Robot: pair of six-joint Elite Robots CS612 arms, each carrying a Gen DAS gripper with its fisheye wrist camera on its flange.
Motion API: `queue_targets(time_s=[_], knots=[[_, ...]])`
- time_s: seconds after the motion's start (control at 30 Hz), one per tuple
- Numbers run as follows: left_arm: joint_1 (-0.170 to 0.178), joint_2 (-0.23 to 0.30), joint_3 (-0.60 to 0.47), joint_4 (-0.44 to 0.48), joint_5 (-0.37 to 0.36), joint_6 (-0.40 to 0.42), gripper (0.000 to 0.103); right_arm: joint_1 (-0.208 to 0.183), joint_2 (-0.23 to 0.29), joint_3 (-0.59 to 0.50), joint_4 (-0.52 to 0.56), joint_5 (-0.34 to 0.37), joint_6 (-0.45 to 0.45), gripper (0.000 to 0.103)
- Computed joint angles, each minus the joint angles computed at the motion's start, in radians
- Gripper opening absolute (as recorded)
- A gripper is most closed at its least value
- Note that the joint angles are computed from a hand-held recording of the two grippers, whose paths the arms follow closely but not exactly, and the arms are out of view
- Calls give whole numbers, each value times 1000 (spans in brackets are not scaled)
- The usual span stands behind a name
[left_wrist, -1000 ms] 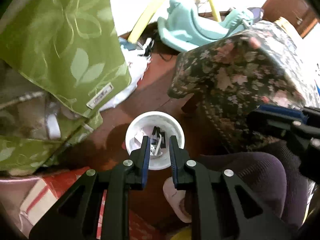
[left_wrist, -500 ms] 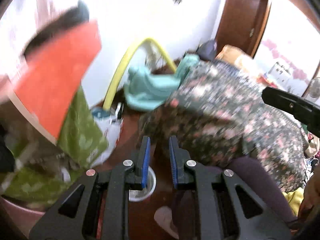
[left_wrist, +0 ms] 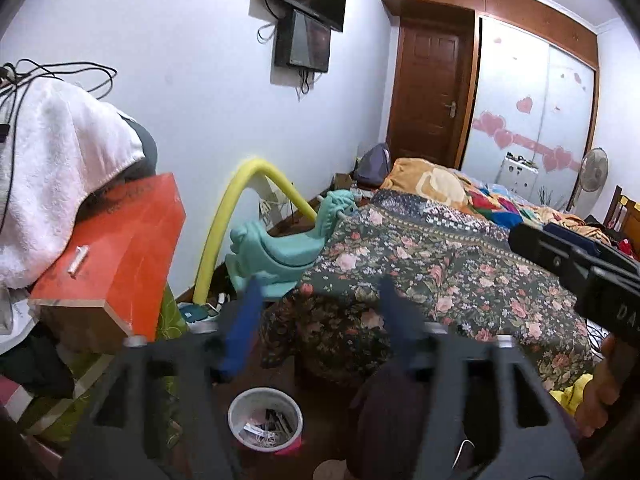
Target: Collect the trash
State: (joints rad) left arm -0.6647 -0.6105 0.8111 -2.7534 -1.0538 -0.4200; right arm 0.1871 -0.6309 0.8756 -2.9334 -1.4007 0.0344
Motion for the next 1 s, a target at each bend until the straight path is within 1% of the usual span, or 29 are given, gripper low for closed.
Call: queue_targets(time_s=[0.03,0.07,0.1,0.13,0.2,0.23,0.27,0.3,0.47,0.7,0.8,1.0], knots=[[-1,-10,21,-20,7,3,71,2,-3,7,-8,-8,2,79],[-1,-12,26,-23,6,3,72,5,-2,7,-12,-20,3,82],[0,-15,32,-24,-1,1,72,6,-5,13,-18,-28,2,87],[1,-18,37,-25,-6,-1,72,9,-9,21,-26,-46,2,93],[2,-23,48,-30,-10,-3,72,17,-11,30,-50,-104,3,101],[2,-25,52,-28,-9,-1,73,18,-14,38,-60,-119,4,103],[2,-26,54,-26,-7,-1,73,21,-12,36,-61,-139,8,103],[1,-26,56,-23,-4,0,73,21,-12,35,-59,-144,10,103],[0,-34,72,-29,-12,-14,73,16,-14,35,-34,-136,25,103],[-3,-31,66,-29,0,4,74,14,-21,42,-24,-129,21,103],[-3,-29,64,-30,1,4,78,16,-19,39,-23,-133,20,103],[-4,-29,62,-34,8,8,82,16,-19,39,-22,-133,20,103]])
